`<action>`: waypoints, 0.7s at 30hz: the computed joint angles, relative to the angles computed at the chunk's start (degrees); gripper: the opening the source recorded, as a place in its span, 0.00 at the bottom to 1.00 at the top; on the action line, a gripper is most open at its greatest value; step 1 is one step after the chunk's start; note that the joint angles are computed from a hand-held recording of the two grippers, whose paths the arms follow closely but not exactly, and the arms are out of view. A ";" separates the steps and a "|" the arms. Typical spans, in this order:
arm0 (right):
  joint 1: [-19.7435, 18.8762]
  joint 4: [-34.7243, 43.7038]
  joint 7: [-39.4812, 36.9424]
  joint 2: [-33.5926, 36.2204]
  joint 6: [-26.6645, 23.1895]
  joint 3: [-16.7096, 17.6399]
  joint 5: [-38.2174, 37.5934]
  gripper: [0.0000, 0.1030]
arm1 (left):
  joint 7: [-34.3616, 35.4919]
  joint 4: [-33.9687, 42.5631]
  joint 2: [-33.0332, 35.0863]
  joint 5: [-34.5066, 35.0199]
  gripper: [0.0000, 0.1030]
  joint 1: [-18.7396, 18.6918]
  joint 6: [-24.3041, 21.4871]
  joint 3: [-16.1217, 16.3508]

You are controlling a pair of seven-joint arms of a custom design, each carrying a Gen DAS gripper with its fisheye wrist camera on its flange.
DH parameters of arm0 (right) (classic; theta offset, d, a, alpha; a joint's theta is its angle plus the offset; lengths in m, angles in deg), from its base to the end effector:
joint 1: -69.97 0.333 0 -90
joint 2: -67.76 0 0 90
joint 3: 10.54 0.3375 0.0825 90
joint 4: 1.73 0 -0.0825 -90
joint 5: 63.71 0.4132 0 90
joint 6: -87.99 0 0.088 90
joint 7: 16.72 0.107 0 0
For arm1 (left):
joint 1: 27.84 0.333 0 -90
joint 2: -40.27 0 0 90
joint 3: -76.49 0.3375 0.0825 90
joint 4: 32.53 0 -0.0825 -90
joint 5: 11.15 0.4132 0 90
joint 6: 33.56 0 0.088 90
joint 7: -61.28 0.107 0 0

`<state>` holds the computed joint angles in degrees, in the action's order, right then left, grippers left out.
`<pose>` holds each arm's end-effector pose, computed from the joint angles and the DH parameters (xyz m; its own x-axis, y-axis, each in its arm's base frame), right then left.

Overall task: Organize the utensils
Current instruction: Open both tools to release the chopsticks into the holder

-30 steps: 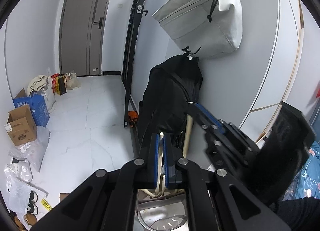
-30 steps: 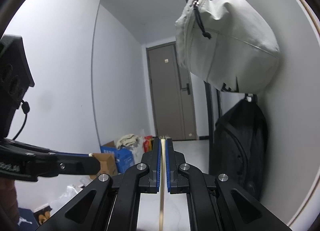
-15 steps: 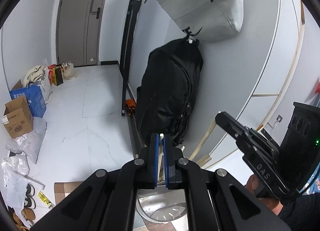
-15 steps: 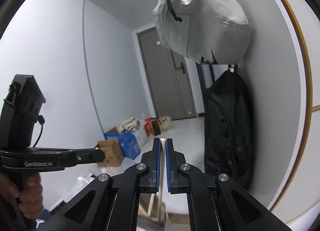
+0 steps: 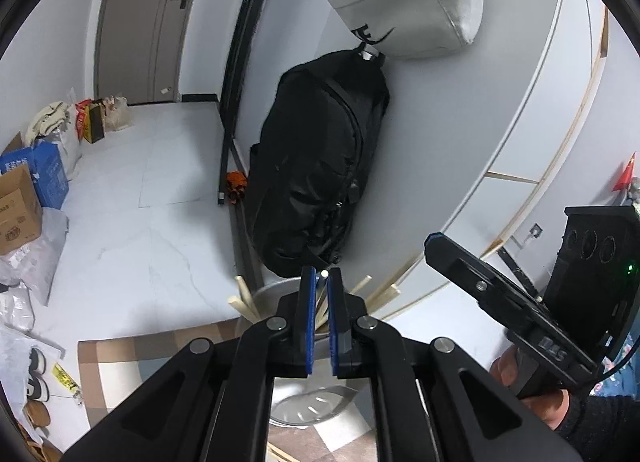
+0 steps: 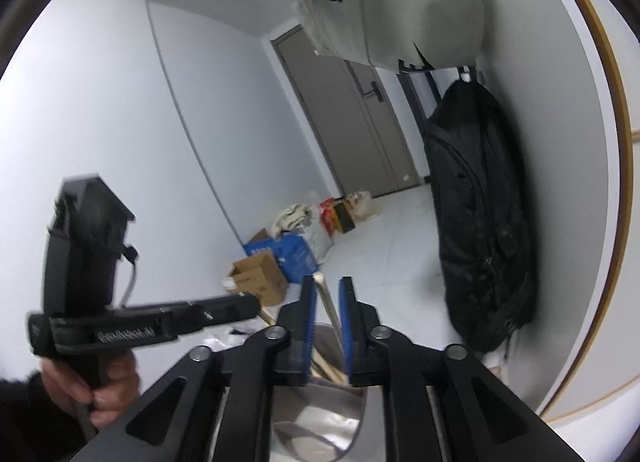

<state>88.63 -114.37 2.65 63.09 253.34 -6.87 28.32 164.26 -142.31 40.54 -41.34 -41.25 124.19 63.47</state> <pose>0.5695 0.1724 0.5865 0.4488 -0.7914 -0.4150 -0.4726 0.1839 -0.8619 0.5797 -0.2648 0.5939 -0.3976 -0.8593 0.3217 -0.7001 0.0575 -0.7117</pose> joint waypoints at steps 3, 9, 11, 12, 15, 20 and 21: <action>0.00 -1.36 -1.64 -2.05 -0.70 -0.23 1.92 0.54 | -1.94 -0.19 -0.60 2.50 0.05 -0.04 -0.69 0.01; 0.24 -5.40 1.57 -6.30 1.34 -0.69 1.28 0.70 | -4.90 -4.41 -4.75 4.76 0.33 -0.71 2.49 0.77; 0.36 -7.29 2.61 -7.96 2.92 -0.77 0.77 0.77 | -7.72 -7.05 -6.86 6.40 0.41 -0.98 4.52 1.28; 0.46 -8.43 2.89 -8.94 3.57 -0.85 0.81 0.80 | -10.80 -8.57 -7.90 9.07 0.45 -0.73 5.81 1.23; 0.83 -11.06 6.51 -10.96 5.13 -0.85 -2.49 0.85 | -19.47 -11.94 -10.13 17.03 0.49 0.18 8.16 0.83; 2.77 -14.93 9.45 -14.15 8.56 -1.18 -5.66 0.94 | -30.73 -16.72 -13.32 24.87 0.63 0.83 10.58 0.40; 3.31 -15.62 9.56 -14.79 9.08 -1.31 -5.82 0.96 | -34.15 -17.79 -14.02 28.02 0.65 2.02 11.14 -0.74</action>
